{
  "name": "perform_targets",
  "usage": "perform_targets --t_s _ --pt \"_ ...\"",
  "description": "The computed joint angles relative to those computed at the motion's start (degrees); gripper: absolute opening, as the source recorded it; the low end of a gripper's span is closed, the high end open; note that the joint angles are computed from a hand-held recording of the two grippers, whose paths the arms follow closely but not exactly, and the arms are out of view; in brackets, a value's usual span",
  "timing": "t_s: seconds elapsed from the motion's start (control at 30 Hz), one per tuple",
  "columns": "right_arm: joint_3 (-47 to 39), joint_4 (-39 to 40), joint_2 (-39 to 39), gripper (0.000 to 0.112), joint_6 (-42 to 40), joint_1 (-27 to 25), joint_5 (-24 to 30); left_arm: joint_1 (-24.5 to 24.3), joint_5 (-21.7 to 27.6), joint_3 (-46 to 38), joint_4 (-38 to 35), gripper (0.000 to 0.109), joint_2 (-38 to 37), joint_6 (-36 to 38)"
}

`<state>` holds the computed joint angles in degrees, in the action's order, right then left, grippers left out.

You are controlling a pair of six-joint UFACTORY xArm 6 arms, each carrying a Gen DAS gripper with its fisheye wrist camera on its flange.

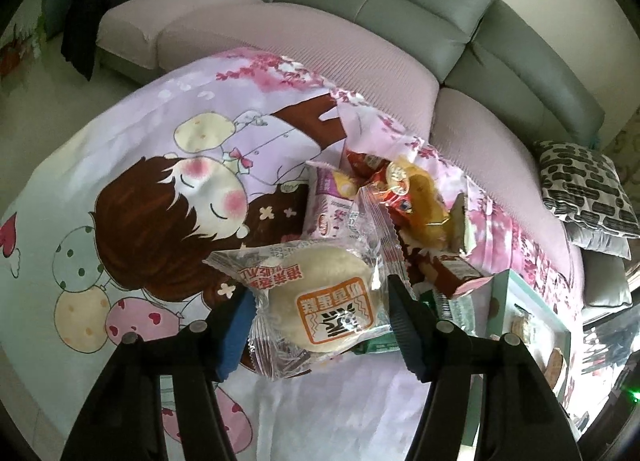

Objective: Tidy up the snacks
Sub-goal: 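Lift the jelly cup with the right gripper while the left gripper lifts the bun pack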

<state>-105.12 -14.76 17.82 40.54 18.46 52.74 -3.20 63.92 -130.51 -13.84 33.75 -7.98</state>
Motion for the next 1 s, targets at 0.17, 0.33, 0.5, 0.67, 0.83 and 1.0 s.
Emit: perform_targets --t_s 0.17,0.33,0.5,0.67,0.83,1.0 --pt "-0.7 1.5 0.9 0.034 -1.4 -0.2 1.8 -0.8 -0.1 0.4 0.1 0.065 -0.5 1.0" --pt "-2.7 3.9 2.9 0.034 -3.8 -0.1 4.3 -1.2 0.9 -0.5 0.2 0.065 0.3 1.2" --pt "-4.2 4.3 4.6 0.034 -4.8 0.3 6.0 -1.2 1.7 -1.1 0.1 0.065 1.0 0.9" --pt "-5.8 3.2 5.9 0.034 -5.1 0.6 7.1 -1.0 1.7 -0.8 -0.3 0.065 0.9 0.7" --pt "-8.7 1.5 8.0 0.037 -6.1 1.3 8.7 -0.9 2.0 -1.0 -0.5 0.065 1.2 0.5" --pt "-9.5 1.5 8.9 0.037 -6.2 1.3 9.0 -0.9 2.4 -1.3 -0.5 0.065 1.5 0.2"
